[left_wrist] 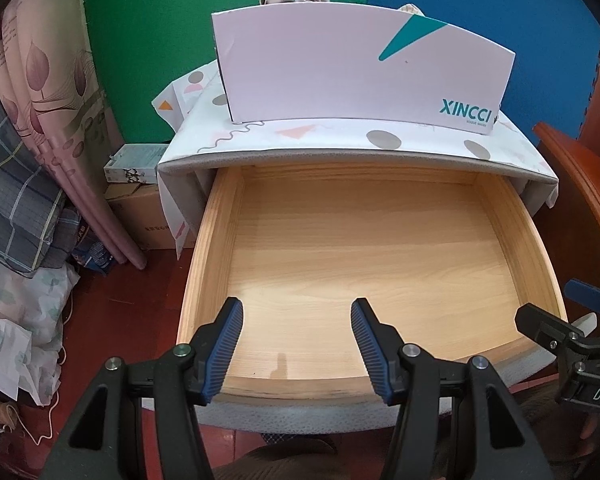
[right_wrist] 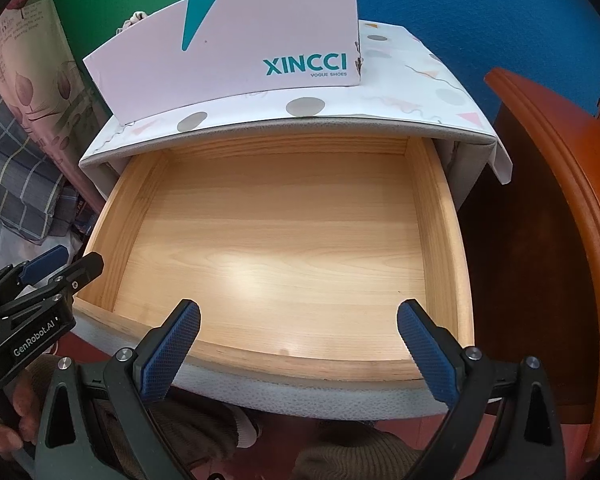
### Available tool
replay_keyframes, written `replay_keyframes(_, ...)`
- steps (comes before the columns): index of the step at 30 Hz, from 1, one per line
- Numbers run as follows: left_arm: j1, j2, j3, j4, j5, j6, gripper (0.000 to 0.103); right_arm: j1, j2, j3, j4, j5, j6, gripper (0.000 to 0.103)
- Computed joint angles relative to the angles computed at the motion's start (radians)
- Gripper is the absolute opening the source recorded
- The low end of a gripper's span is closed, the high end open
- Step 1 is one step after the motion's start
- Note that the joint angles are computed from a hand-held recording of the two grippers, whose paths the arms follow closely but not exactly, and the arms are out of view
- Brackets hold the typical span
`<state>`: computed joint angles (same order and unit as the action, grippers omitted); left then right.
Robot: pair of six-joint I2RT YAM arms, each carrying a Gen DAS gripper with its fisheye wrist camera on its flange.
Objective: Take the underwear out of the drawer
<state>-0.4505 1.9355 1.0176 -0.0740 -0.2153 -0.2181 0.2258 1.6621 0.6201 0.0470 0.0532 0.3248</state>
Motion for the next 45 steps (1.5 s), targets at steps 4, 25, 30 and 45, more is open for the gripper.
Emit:
replay_keyframes(4,-0.002,0.001,0.001,-0.001,-0.002,0.001,0.058,0.002,0.003,0.004,-0.005,0.006,-0.001,0.098)
replay_keyframes(25,-0.013,0.01,0.008,-0.011,-0.035,0.001,0.058,0.051,0.062,0.075,-0.099,0.134,0.002,0.098)
replay_keyframes(30,-0.015,0.007,0.005,-0.011,-0.037,0.001,0.058,0.051,0.067,0.078,-0.1,0.133,0.002,0.098)
replay_keyframes(45,-0.014,0.002,-0.003,-0.003,-0.035,0.005,0.058,0.049,0.07,0.074,-0.093,0.13,0.001,0.098)
